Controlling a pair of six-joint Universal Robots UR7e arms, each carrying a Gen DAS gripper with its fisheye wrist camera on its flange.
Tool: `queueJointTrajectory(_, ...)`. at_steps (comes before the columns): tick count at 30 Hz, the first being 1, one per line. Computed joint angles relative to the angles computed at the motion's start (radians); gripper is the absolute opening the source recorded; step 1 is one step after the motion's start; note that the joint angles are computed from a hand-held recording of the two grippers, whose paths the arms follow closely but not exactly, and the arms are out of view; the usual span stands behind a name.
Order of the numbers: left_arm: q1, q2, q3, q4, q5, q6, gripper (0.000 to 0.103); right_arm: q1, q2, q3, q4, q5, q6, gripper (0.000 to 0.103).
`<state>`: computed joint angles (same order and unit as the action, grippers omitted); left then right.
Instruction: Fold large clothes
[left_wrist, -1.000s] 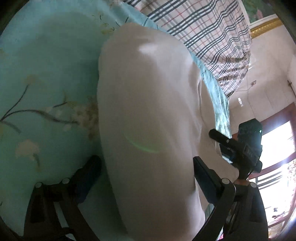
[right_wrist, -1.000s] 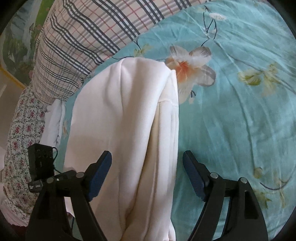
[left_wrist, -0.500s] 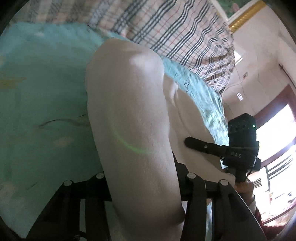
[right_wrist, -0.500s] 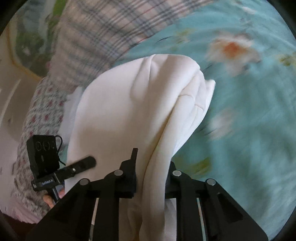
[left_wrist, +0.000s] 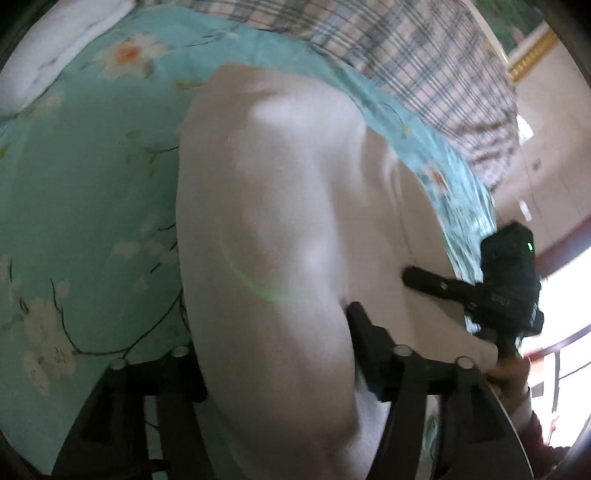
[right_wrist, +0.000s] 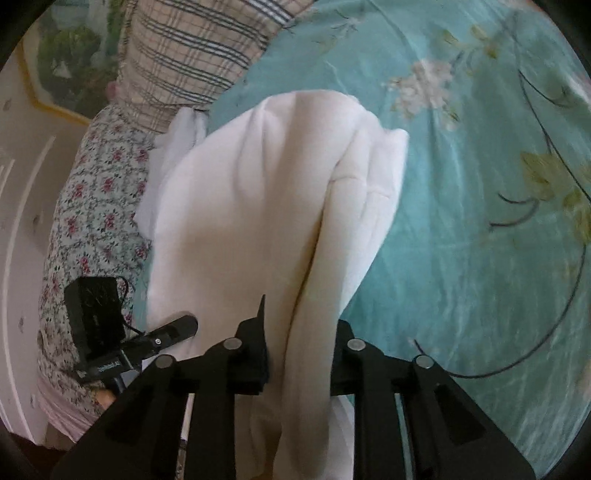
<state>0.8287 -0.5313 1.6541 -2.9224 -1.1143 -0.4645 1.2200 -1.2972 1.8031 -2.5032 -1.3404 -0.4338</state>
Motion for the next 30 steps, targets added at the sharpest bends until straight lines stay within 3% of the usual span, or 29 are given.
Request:
queueJointTrajectory(5, -0.020, -0.020, 0.038, -0.019, 0.030, -0.057, 0.071, 0.011, -0.054, 0.038, -0.094, -0.087, 0.017, 0.045)
queueJointTrajectory(10, -0.075, -0.083, 0.152, -0.125, 0.123, -0.049, 0.072, 0.013, -0.137, 0.123, -0.258, -0.092, 0.005, 0.046)
queueJointTrajectory(12, -0.094, -0.097, 0.186, -0.196, 0.142, -0.032, 0.070, 0.024, -0.152, 0.132, -0.253, -0.066, -0.018, 0.043)
queueJointTrajectory(15, -0.107, -0.109, 0.219, -0.297, 0.115, 0.035, 0.070, 0.044, -0.134, 0.117, -0.198, -0.050, -0.034, 0.042)
queueJointTrajectory(18, -0.109, -0.099, 0.208, -0.298, 0.113, 0.084, 0.063, 0.071, -0.082, 0.090, -0.214, -0.145, -0.005, 0.042)
queueJointTrajectory(22, -0.086, -0.071, 0.172, -0.270, 0.064, 0.120, 0.061, 0.057, -0.042, 0.057, -0.188, -0.139, 0.022, 0.041)
queueJointTrajectory(23, -0.084, -0.058, 0.158, -0.262, 0.074, 0.136, 0.061, 0.055, -0.040, 0.056, -0.186, -0.133, 0.012, 0.038)
queueJointTrajectory(26, -0.087, -0.062, 0.163, -0.250, 0.074, 0.164, 0.061, 0.063, -0.031, 0.039, -0.170, -0.130, 0.004, 0.005)
queueJointTrajectory(30, -0.087, -0.060, 0.150, -0.219, 0.037, 0.196, 0.060, 0.043, -0.081, 0.095, -0.247, -0.012, -0.011, 0.004)
